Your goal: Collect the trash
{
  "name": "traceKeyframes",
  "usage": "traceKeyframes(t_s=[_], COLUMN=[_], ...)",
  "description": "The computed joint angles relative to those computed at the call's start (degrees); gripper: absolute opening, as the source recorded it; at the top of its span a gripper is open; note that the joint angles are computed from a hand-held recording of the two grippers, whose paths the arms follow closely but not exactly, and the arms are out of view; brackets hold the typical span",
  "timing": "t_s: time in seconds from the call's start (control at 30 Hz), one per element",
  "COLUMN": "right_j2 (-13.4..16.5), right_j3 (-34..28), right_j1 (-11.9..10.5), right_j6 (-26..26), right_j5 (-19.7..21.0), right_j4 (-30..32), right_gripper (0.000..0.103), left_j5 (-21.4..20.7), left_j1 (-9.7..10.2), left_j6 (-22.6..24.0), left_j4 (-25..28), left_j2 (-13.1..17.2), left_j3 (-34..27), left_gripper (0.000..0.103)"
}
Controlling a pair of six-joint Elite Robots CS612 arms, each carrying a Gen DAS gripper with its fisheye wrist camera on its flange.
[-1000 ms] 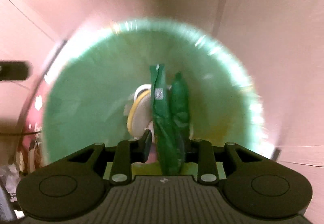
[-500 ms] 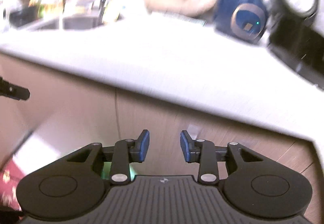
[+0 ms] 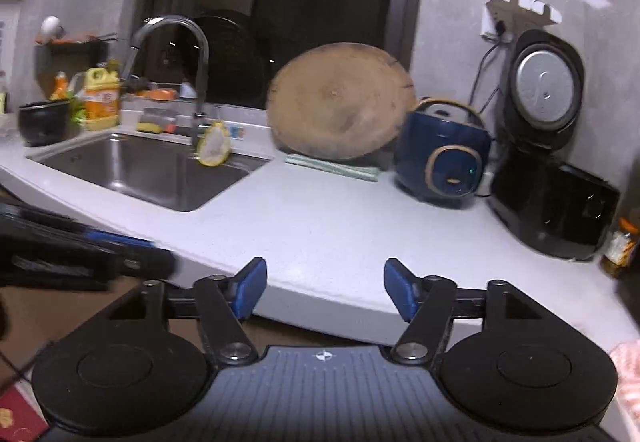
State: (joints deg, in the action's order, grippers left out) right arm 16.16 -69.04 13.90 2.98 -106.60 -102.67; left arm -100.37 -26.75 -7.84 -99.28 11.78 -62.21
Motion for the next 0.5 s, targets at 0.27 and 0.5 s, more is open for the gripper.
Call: traceKeyframes(t_s=[0.27, 0.5], right_j2=[0.11, 1.68], right_j3=[-0.69, -2.40], right_j1=[-0.84, -0.56], right_j6=[9.20, 11.71], right_j5=[2.75, 5.11], right_j4=[2.77, 1.70], right_gripper=[0.067, 0.067], left_j5=[0.89, 11.86], left_j1=[-0.54, -2.82], left_j6=[0.42, 2.53], left_j4=[-5.84, -3.69], left_j2=[1.83, 3.38], left_j3=[-1.71, -4.83], left_gripper=[0.017, 0.017])
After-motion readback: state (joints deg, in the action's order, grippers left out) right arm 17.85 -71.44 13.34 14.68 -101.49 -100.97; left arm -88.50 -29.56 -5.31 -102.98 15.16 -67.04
